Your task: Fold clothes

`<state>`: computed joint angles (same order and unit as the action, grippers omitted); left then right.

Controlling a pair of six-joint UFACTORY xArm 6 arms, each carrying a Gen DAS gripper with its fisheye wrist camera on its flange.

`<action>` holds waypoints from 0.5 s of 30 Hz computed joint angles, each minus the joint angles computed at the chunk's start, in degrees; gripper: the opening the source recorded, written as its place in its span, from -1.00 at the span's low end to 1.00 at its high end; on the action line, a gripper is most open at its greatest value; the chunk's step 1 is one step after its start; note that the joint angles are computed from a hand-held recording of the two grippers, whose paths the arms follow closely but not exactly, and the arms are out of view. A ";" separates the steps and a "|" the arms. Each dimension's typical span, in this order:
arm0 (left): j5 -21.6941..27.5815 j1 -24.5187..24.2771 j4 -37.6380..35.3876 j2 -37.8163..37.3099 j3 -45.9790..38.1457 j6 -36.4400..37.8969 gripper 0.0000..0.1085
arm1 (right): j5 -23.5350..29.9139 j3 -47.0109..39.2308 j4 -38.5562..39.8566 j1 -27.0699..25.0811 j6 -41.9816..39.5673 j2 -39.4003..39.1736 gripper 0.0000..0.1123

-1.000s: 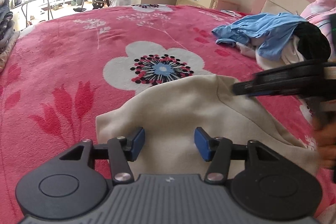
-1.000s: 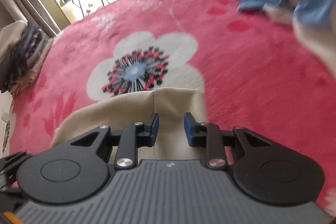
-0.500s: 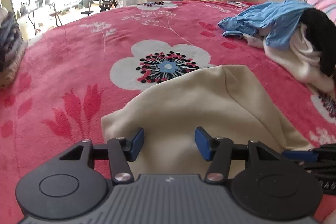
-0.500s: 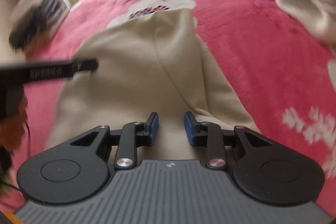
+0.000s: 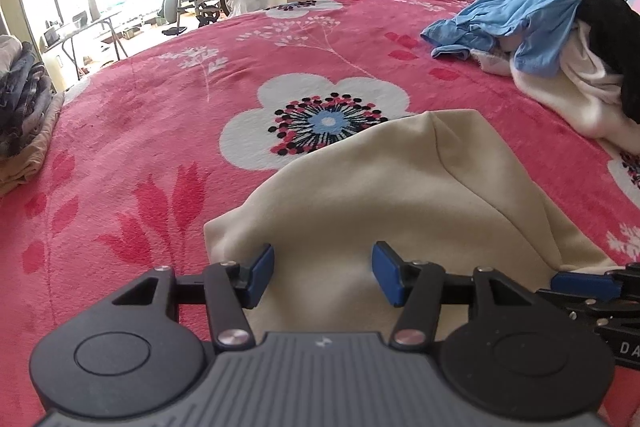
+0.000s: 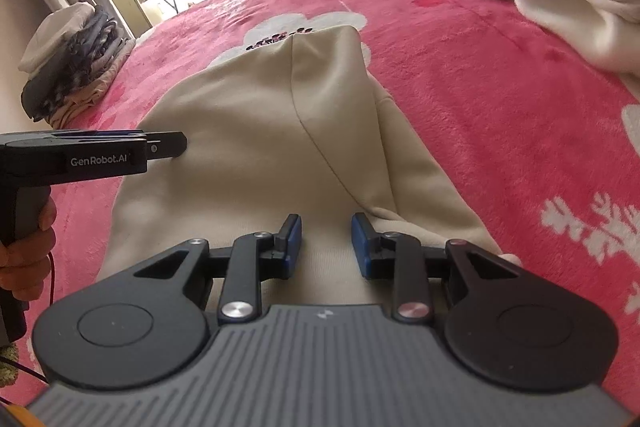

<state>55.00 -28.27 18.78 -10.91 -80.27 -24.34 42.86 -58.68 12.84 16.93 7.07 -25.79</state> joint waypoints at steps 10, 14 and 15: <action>2.53 -1.11 2.42 0.92 -1.76 -0.91 0.06 | -1.25 1.06 1.00 -0.14 -0.35 -0.62 -0.52; 3.69 -1.43 3.26 1.23 -2.44 -1.01 0.08 | -1.53 1.25 1.11 -0.14 -0.42 -0.73 -0.52; 3.99 -1.55 3.52 1.32 -2.63 -1.08 0.09 | -1.56 1.30 1.22 -0.18 -0.53 -0.76 -0.52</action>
<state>59.00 -29.82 22.29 -9.59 -82.90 -25.42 41.31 -57.39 14.06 16.75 6.54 -26.56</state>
